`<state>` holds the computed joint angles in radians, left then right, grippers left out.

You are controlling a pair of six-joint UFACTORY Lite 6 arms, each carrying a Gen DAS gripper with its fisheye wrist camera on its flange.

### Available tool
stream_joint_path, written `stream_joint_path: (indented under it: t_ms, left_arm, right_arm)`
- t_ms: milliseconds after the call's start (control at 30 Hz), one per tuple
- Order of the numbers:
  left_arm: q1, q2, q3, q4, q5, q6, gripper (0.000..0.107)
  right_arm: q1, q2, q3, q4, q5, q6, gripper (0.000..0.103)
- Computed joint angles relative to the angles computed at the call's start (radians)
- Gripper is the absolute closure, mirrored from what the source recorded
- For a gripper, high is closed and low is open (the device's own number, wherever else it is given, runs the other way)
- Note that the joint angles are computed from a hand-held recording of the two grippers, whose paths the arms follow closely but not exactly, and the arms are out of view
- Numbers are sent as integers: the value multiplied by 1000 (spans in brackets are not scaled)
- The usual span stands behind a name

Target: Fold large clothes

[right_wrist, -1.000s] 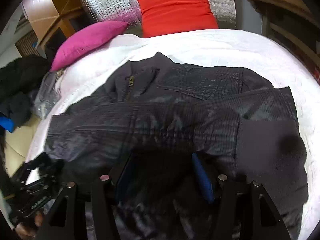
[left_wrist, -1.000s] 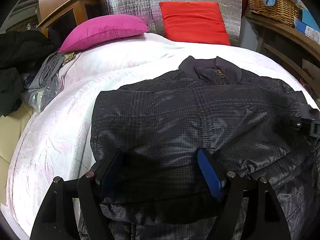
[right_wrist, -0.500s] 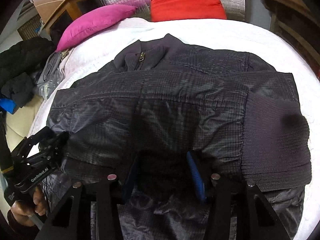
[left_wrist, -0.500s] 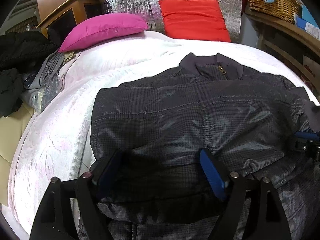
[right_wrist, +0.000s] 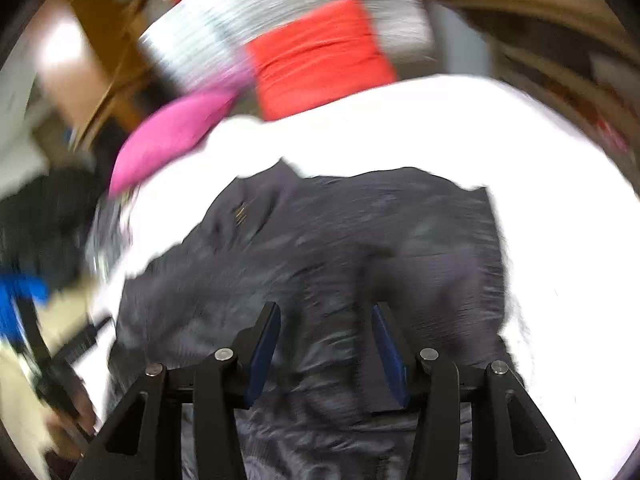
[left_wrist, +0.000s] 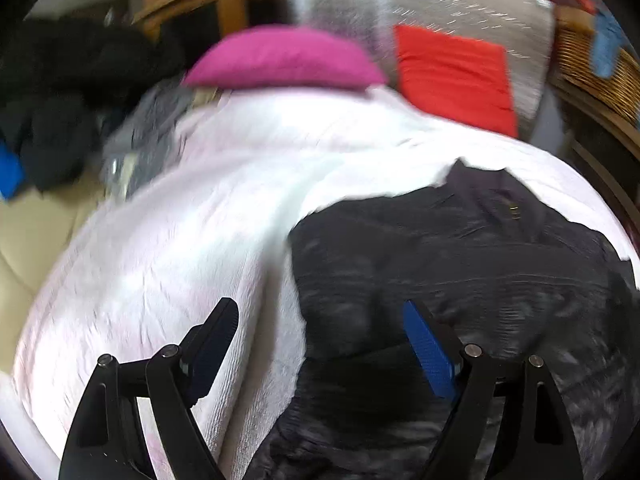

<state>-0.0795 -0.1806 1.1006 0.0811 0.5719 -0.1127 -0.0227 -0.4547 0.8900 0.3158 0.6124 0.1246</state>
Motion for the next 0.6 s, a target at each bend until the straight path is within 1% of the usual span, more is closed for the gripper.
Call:
stream_joint_path:
  t_ms: [67,100,133,200,267,300,367,467,533,600]
  left_arm:
    - [9,67,23,-2,31,-6,22]
    - [3,90,27,16,40,-23,22]
    - [-7,102,26,36,45,-42,22]
    - [-17,96,20,50,49,-52,22]
    - [-9,82,35,23,59,-25,22]
    - [10,61,33,-18,54,9,22]
    - [36,15,21,-70,47,54,22]
    - [74,-11,18,-124,26,108,22]
    - [106,-11,20,-195,30,179,22]
    - [121,8,24,-226,39,212,22]
  right_arm:
    - [-93,45,0,133,27,-120,52]
    - [-110,79,3,160,44,-144,52]
    - [-116,117,10,163,60,-148,52]
    - [-117,140,24,159,67,-152,53]
    - [-149,122,37,204,99,-186,53]
    - [-172,98,19,240,107,-213,53]
    - [-238,69,6,315,139,-280,53]
    - [-362,24,-16,407,193,-405,52]
    - [-442,8,-18,454,214,-451,43]
    - [-524,4,-31,499,237,-495,43]
